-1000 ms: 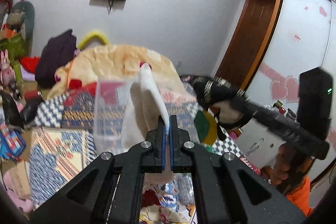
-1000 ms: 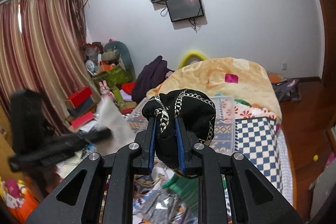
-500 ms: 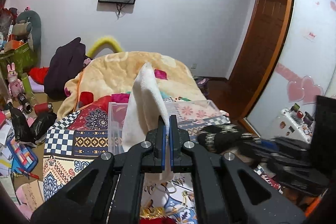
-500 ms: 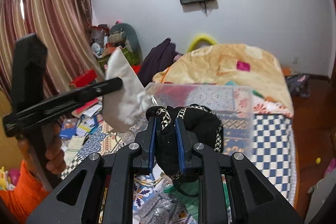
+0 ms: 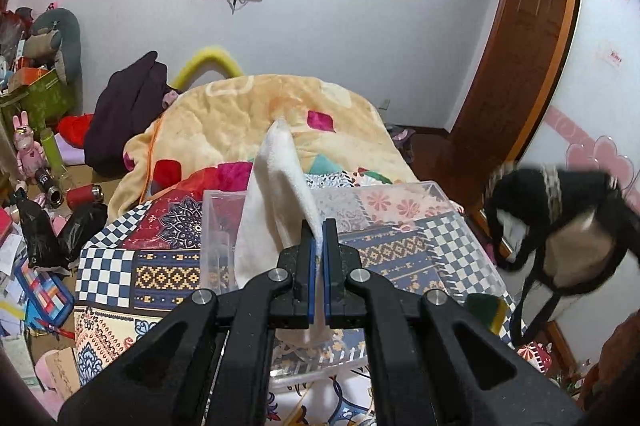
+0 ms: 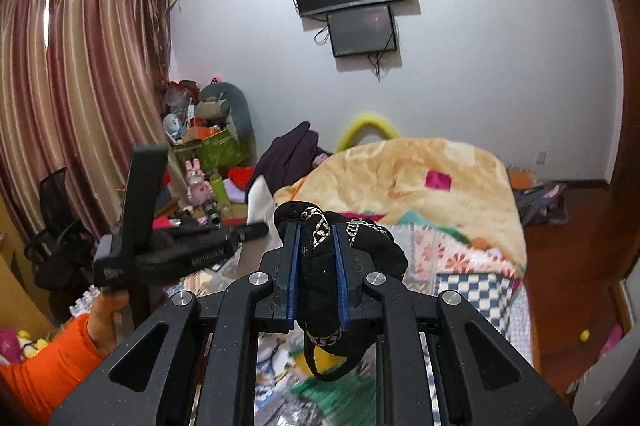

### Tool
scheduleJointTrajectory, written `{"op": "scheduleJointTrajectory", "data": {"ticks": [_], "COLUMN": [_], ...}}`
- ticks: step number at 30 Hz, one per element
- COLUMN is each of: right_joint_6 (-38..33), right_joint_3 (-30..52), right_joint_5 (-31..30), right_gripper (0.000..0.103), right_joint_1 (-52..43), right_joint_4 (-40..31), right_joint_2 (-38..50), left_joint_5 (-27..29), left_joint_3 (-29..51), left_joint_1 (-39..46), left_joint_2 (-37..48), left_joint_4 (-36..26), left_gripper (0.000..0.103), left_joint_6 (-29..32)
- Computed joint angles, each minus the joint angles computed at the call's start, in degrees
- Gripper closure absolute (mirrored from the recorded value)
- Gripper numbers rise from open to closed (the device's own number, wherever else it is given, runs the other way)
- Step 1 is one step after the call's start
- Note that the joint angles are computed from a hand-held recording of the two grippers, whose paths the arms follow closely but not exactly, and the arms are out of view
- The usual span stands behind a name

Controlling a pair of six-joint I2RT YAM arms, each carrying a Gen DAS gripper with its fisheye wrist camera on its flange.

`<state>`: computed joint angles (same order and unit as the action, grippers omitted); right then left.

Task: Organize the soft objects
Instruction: 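Lift the white pouch with the left tool while the right tool carries the black hat toward the clear box, then drop the black hat into the box with the right tool while the left releases the pouch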

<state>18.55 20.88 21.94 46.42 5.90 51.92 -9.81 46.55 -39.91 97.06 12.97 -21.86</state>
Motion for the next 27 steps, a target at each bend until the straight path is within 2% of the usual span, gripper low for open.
{"op": "scheduleJointTrajectory", "data": {"ticks": [5,10,15,21,23,26,27], "right_joint_6": [-3.85,-2.82,-1.40,-1.60,-1.99,-2.34,-2.45], "right_joint_3": [2.98,6.20,6.52,7.26,7.12,6.31,5.85], "right_joint_5": [0.54,-7.28,-10.81,-13.19,-12.18,-12.01,-11.60], "right_gripper": [0.089,0.089,0.089,0.086,0.086,0.082,0.077], "right_joint_1": [-4.03,-10.83,-12.36,-12.47,-11.98,-11.28,-10.82], "right_joint_4": [6.55,9.46,10.12,6.09,5.34,3.86,3.02], "right_joint_2": [10.77,22.42,28.93,30.82,30.38,28.16,26.81], "left_joint_5": [-0.20,0.62,1.73,3.52,3.45,2.96,2.94], "left_joint_3": [2.66,4.43,5.38,5.98,5.73,4.78,4.21], "left_joint_1": [0.04,0.15,0.61,1.35,1.22,0.93,0.84], "left_joint_2": [3.20,5.87,8.06,9.81,9.72,8.68,8.01], "left_joint_4": [-1.61,-2.84,-3.17,-3.78,-3.95,-4.08,-3.98], "left_gripper": [0.101,0.101,0.101,0.101,0.097,0.084,0.076], "left_joint_6": [1.00,1.77,2.22,1.63,1.74,1.89,1.87]}}
